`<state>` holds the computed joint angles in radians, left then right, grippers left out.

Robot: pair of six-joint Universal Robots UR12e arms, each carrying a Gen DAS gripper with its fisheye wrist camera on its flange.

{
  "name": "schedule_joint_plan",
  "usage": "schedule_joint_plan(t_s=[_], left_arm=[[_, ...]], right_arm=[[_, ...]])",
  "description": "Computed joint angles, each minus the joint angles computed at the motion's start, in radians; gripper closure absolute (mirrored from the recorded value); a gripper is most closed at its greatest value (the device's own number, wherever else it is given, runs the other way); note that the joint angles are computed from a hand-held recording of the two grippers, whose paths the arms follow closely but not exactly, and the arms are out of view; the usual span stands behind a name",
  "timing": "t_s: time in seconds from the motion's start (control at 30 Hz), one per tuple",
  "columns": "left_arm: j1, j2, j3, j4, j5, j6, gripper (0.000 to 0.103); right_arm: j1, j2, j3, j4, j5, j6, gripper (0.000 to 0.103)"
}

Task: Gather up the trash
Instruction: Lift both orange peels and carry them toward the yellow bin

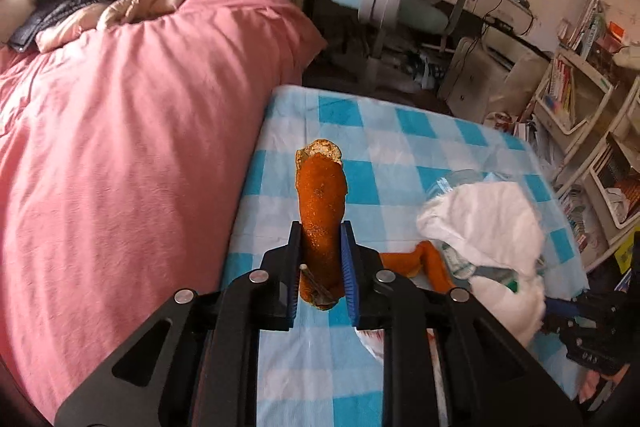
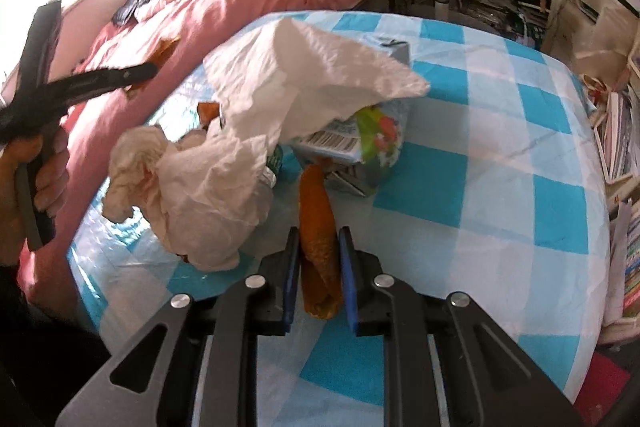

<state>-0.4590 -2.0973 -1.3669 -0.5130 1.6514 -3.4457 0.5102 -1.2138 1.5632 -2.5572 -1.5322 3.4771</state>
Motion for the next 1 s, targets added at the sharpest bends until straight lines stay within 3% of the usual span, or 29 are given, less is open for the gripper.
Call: schedule_joint_plan(t_s=[0.23, 0.67, 1.0], left_arm=[[-0.044, 0.055, -0.065, 0.054, 0.048, 0.053, 0.085], [-0.115, 0.147, -0.194, 0.137, 0.098, 0.043, 0.085], [-0.146, 0.194, -0.269, 0.174, 0.116, 0.027, 0.085]], right_arm=[[0.0, -0.031, 0.041, -0.074, -0.007, 0.061, 0.083], [0.044, -0.087, 0.149, -0.358, -0.043, 0.119, 0.083], [0.083, -0.101, 0.198, -0.425, -0.021, 0.136, 0.083]])
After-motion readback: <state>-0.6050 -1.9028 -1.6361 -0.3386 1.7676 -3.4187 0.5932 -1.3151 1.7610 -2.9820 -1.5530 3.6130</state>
